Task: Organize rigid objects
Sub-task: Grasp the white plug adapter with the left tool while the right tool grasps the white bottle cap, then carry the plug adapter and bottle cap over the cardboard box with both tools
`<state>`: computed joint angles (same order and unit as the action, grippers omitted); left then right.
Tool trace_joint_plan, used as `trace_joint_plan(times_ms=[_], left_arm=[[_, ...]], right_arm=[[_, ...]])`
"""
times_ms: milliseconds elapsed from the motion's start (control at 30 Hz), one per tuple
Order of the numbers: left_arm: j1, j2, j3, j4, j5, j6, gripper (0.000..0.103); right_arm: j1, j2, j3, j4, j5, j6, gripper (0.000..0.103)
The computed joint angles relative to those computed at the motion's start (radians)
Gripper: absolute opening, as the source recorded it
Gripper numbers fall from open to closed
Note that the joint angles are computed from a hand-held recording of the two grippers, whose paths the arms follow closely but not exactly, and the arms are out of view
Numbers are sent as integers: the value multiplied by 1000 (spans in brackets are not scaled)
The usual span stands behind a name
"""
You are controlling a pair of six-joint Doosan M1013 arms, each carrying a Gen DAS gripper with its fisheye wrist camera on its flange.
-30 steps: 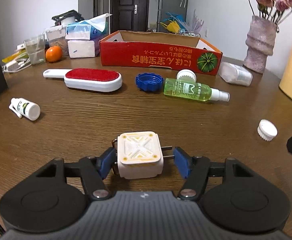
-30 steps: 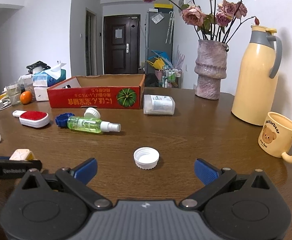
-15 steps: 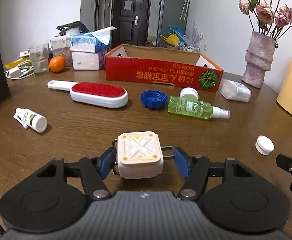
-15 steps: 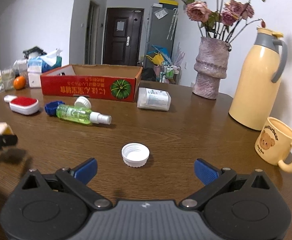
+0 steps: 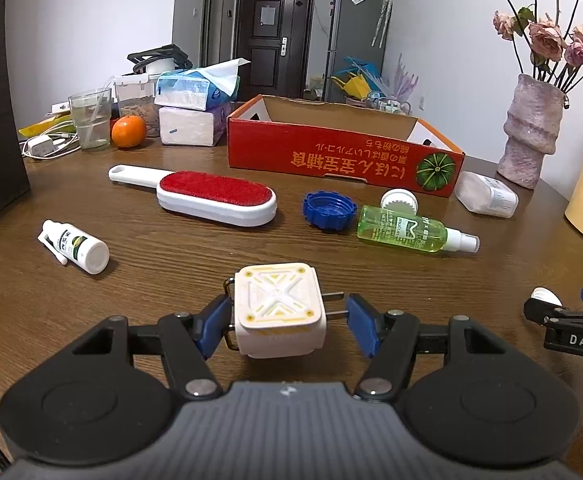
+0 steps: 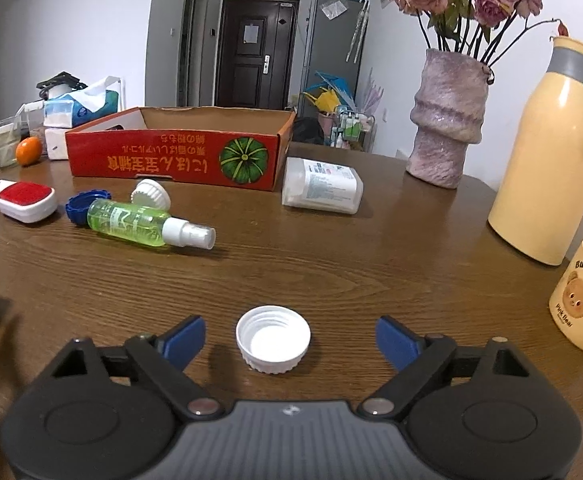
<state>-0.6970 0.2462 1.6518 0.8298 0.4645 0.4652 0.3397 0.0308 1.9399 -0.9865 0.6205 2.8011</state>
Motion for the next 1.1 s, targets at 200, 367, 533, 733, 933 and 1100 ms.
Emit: trace_joint_plan(times_ms=[200, 367, 533, 733, 933, 1100], left_arm=[[2, -1, 3, 0, -5, -8, 65], [3, -4, 8, 6, -13, -13, 65], [0, -8, 13, 33, -20, -38, 65], [-3, -16, 23, 76, -32, -79, 65], [-2, -23, 25, 88, -41, -90, 65], [-2, -30, 24, 117, -40, -114, 65]], right_arm=[[-24, -1, 1, 81, -42, -22, 39], [0, -4, 11, -13, -19, 47, 39], [16, -9, 18, -79, -7, 116, 39], [44, -16, 30, -179, 5, 212, 39], [67, -15, 28, -226, 12, 264, 39], [80, -15, 23, -255, 7, 302, 39]])
